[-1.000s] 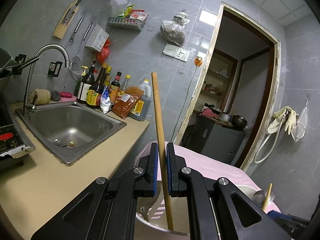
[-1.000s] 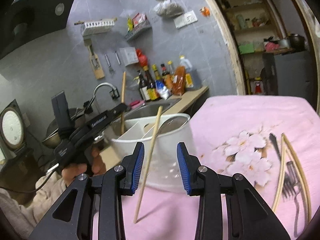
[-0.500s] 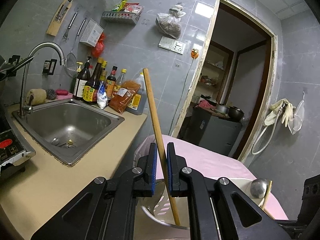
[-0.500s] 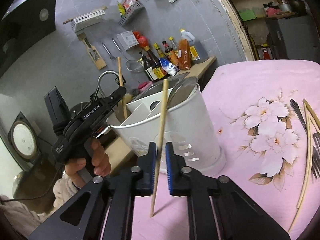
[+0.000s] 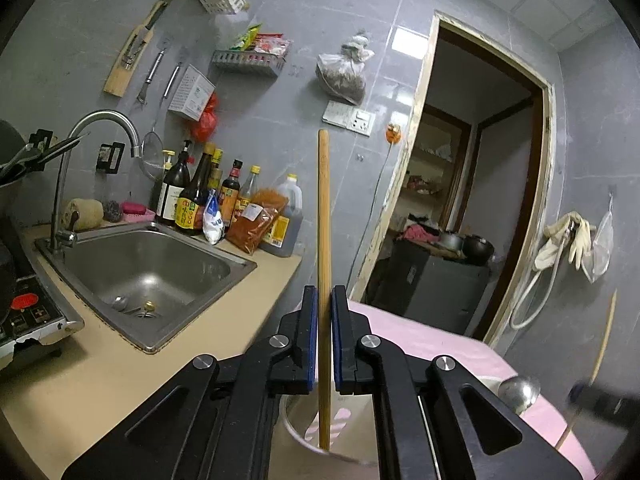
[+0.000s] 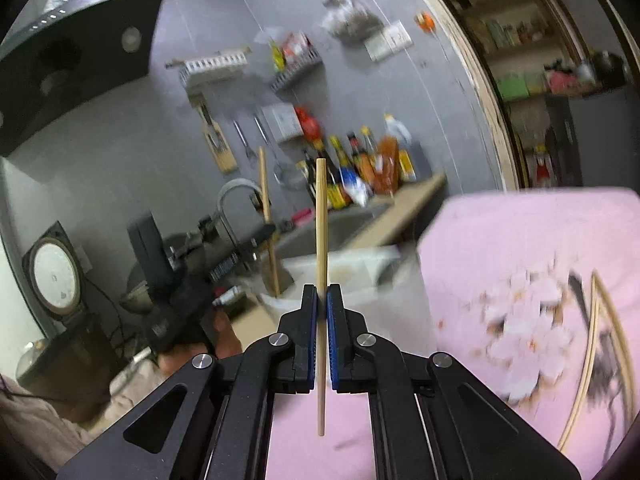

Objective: Organize utensils
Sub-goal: 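Open both grippers to release the chopsticks into the caddy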

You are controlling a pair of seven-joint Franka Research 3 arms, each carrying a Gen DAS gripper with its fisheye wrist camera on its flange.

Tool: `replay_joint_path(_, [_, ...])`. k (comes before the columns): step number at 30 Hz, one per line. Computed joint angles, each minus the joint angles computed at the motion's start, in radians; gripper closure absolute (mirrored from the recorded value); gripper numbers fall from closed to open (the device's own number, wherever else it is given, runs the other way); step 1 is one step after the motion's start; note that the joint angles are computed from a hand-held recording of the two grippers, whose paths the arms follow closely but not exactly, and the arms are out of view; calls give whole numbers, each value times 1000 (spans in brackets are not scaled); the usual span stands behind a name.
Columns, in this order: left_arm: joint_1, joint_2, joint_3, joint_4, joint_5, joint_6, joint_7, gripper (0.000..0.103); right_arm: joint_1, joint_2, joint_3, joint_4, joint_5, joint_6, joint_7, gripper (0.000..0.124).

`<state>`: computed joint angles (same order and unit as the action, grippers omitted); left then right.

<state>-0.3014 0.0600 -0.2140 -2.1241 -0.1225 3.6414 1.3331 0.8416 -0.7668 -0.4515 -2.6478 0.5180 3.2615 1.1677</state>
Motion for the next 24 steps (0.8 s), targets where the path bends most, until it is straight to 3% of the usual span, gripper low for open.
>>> replay_joint_path(4, [-4, 3, 2, 7, -20, 7, 12, 99, 53, 31, -27, 63, -48, 86, -21, 121])
replay_joint_path(9, [-30, 11, 0, 13, -99, 18, 101, 99, 89, 151, -58, 143, -167, 255, -5, 121])
replay_joint_path(12, [-48, 18, 0, 16, -146, 35, 157, 99, 63, 228, -47, 177, -213, 302, 11, 121])
replay_joint_path(18, [-60, 24, 1, 17, -166, 7, 195, 99, 23, 290, -57, 188, -276, 245, 85, 121])
replay_joint_path(21, [-30, 6, -2, 5, -59, -53, 108, 99, -14, 308, -46, 191, -298, 162, 121, 121])
replay_joint_path(24, [1, -16, -5, -25, 50, -66, 3, 98, -16, 305, -56, 181, -326, 131, 141, 120])
